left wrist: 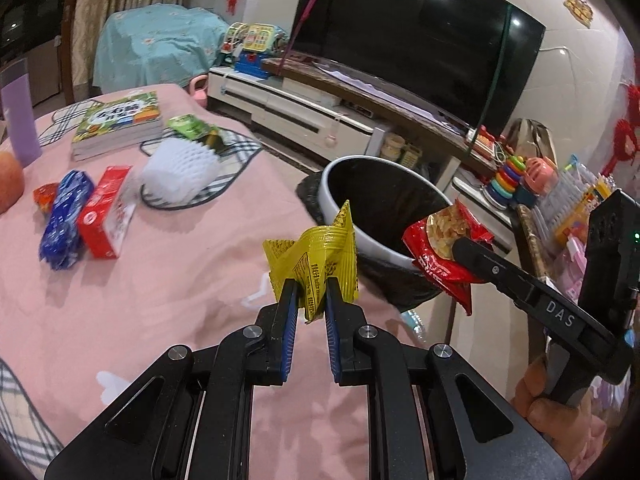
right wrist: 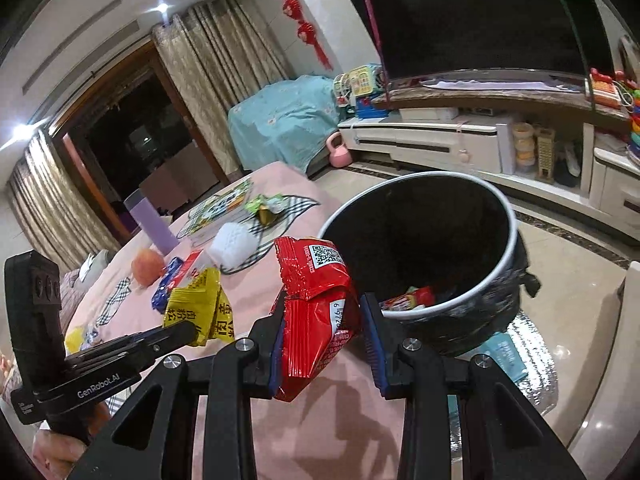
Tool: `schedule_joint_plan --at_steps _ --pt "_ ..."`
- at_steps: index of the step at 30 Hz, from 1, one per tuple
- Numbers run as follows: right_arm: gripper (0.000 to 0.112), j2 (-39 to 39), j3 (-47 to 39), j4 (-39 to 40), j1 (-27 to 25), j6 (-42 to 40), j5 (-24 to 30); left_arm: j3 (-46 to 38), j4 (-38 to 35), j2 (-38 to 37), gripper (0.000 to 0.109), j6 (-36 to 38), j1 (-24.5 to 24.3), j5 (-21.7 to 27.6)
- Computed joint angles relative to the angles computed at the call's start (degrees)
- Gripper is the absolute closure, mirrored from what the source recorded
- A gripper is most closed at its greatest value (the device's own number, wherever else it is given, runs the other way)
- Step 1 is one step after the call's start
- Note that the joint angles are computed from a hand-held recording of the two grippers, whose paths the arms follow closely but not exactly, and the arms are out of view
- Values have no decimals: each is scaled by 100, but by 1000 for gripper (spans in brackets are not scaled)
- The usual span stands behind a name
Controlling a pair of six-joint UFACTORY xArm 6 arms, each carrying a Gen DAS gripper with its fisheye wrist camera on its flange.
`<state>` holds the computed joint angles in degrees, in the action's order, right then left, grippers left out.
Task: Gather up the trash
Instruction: 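Carry the yellow bag and red chip bag over the trash bin with both tools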
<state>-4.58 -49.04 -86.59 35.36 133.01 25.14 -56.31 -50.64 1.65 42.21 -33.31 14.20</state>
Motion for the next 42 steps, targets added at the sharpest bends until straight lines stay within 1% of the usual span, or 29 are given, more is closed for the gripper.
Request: schedule_joint_plan --at_steps 9,15,22,29,33,42 --pt "78 -356 306 126 -257 -236 63 -451 321 317 96 -200 -209 72" --pt "78 -472 406 141 -470 -347 -15 -845 667 610 96 -464 -286 135" --pt "78 -465 432 203 -717 -513 -170 -1292 995 974 96 -713 -336 244" --pt "78 -366 346 491 -938 -1010 -311 -1672 1342 1294 96 -984 -370 334" --pt "78 -320 303 608 -983 -1170 -319 -1818 1477 1423 96 -1090 -371 372" --pt "78 -160 204 804 -1238 -1508 -571 -2271 2031 1782 96 -1529 -389 531"
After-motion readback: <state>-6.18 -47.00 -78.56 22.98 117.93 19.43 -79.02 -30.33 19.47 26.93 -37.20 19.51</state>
